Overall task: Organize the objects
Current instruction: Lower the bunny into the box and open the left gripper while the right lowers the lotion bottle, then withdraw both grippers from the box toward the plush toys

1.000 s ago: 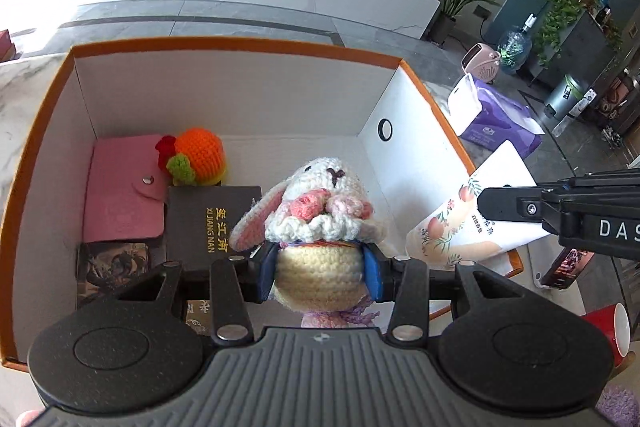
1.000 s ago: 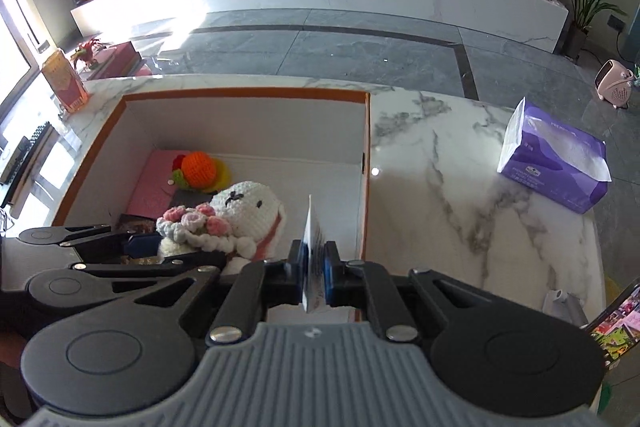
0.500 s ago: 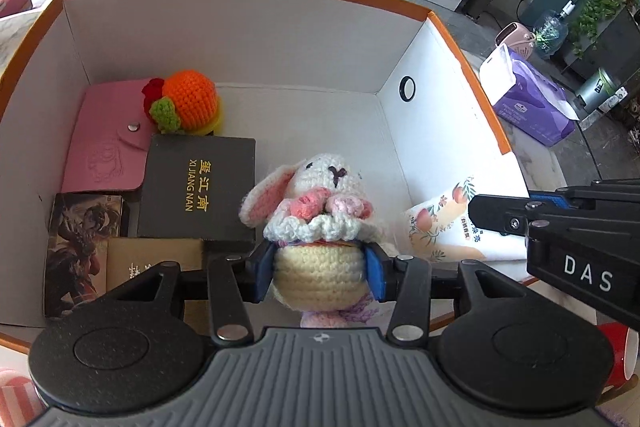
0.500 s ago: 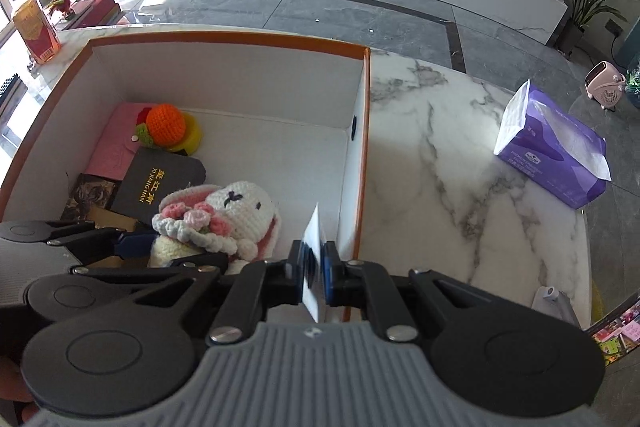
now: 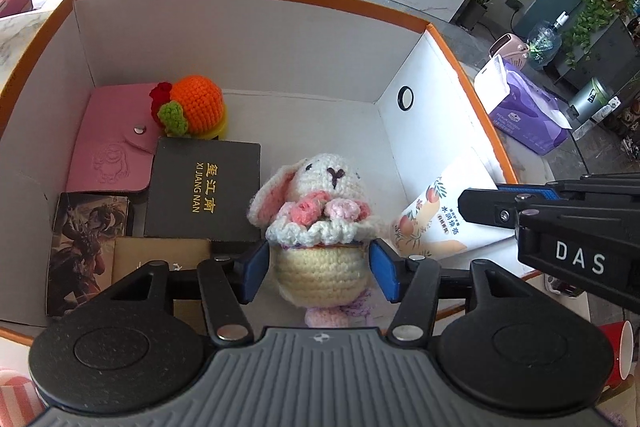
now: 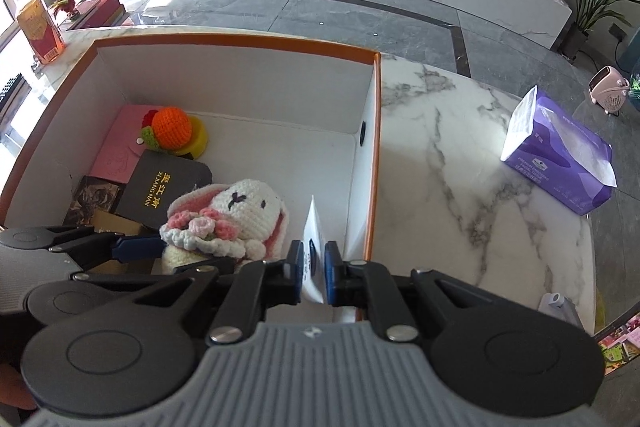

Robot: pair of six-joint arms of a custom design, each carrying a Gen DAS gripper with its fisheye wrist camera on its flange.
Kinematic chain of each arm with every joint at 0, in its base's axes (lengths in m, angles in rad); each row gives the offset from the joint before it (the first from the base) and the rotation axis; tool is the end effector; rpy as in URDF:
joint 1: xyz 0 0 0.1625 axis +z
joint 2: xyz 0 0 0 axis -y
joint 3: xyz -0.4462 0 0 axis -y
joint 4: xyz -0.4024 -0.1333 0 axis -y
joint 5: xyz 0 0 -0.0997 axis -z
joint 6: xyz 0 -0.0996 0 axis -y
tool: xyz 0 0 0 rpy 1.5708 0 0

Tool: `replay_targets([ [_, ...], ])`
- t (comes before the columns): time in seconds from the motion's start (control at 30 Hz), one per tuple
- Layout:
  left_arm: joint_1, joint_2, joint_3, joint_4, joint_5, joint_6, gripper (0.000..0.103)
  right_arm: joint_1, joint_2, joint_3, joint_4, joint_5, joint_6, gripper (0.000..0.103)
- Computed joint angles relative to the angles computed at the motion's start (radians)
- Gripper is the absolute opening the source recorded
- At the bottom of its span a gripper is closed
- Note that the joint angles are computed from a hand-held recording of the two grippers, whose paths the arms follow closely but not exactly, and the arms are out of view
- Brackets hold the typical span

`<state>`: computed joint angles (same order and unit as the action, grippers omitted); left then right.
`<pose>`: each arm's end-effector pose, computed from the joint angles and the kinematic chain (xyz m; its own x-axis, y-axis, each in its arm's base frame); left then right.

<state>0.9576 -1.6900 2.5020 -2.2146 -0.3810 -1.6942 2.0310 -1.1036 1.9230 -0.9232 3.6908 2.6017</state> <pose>0.0028 -0.3883 0.2603 -0.5366 -0.8421 -0.0535 -0.2829 0.2392 -0.9288 0.2362 -0.3676 0.1623 0.0543 0.8986 0.4355 0.0862 0.4303 -0.8986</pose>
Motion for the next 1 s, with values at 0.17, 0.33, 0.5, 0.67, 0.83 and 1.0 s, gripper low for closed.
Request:
replay_targets([
  [0.17, -0.107, -0.063, -0.037, 0.434, 0.066, -0.302, 0.068, 0.033, 0.058, -0.062, 0.106, -0.005, 0.071, 0.02],
  [0.33, -0.221, -0.062, -0.116, 0.958, 0.073, -0.676, 0.071, 0.086, 0.143, -0.15, 0.236, -0.013, 0.171, 0.025],
  [0.5, -0.316, -0.017, -0.182, 1.275, -0.023, -0.946, 0.078, 0.129, 0.246, -0.246, 0.375, -0.014, 0.29, 0.036],
  [0.67, -0.398, -0.007, -0.189, 1.377, -0.146, -1.041, 0.078, 0.164, 0.338, -0.312, 0.488, -0.053, 0.409, 0.047],
  [0.83, -0.477, 0.003, -0.171, 1.41, -0.27, -1.098, 0.078, 0.179, 0.408, -0.338, 0.511, -0.1, 0.487, 0.049],
  [1.0, -0.551, -0.019, -0.129, 1.379, -0.376, -1.109, 0.078, 0.172, 0.423, -0.307, 0.424, -0.169, 0.526, 0.051],
])
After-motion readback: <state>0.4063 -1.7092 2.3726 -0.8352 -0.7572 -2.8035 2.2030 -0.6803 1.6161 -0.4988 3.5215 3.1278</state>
